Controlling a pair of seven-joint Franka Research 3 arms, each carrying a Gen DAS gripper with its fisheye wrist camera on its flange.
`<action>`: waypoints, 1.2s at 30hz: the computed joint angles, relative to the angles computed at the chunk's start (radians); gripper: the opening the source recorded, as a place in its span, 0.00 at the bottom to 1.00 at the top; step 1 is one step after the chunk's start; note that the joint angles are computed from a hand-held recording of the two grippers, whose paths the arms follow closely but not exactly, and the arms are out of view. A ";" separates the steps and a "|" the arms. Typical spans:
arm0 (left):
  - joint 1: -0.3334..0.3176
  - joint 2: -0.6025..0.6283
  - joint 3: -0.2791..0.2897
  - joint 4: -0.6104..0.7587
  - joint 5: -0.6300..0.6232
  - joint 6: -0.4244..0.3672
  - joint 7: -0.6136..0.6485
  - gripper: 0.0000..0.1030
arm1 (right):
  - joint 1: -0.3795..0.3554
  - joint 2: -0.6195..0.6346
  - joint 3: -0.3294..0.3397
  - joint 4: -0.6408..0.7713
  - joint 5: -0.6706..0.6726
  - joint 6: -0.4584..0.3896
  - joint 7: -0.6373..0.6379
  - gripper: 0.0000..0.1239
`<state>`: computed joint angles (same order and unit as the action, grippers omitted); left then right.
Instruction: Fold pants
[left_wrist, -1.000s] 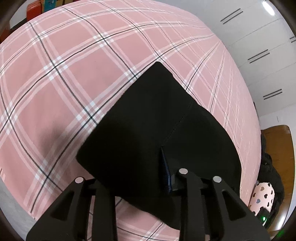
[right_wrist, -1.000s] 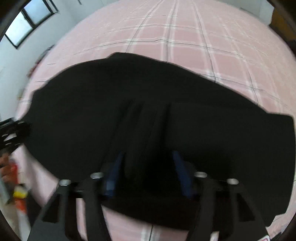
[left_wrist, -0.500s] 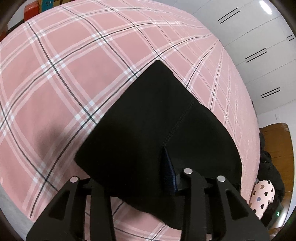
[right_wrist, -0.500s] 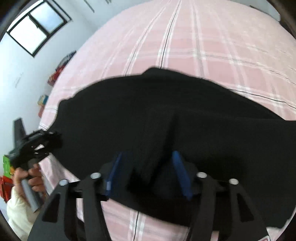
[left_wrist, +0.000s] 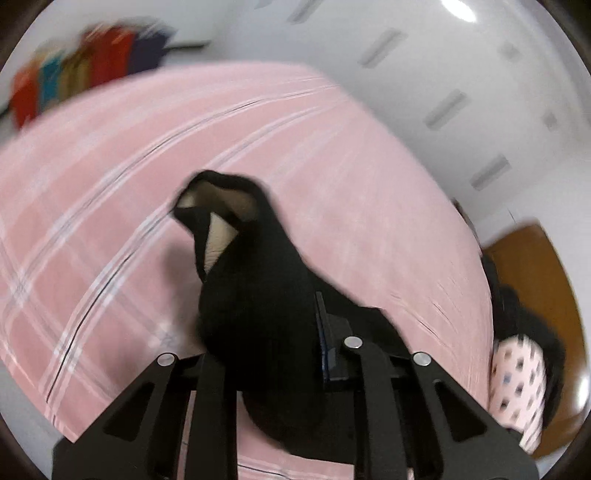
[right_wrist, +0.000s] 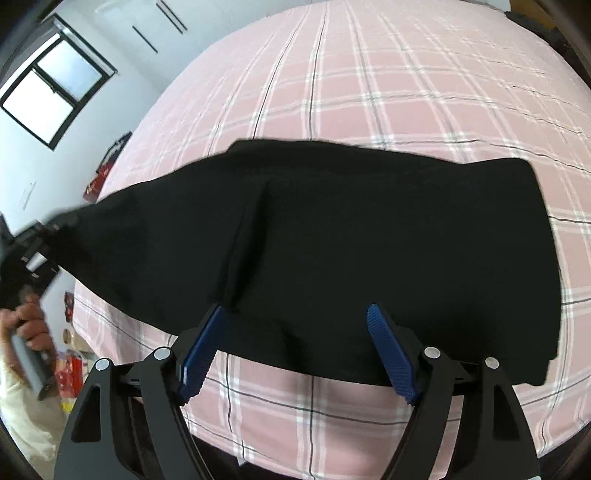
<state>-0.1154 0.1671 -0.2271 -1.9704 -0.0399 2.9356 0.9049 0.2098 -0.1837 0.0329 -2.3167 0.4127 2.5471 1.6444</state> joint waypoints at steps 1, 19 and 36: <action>-0.029 0.001 0.001 0.038 0.055 -0.016 -0.003 0.17 | -0.005 -0.016 -0.005 -0.012 0.002 0.007 -0.001 0.62; -0.340 0.177 -0.051 0.227 0.284 -0.416 0.044 0.59 | -0.073 -0.094 -0.127 -0.088 0.256 -0.026 -0.178 0.67; -0.280 -0.064 -0.034 0.067 0.582 -0.536 -0.244 0.83 | -0.039 0.067 -0.036 0.090 0.270 -0.081 -0.177 0.13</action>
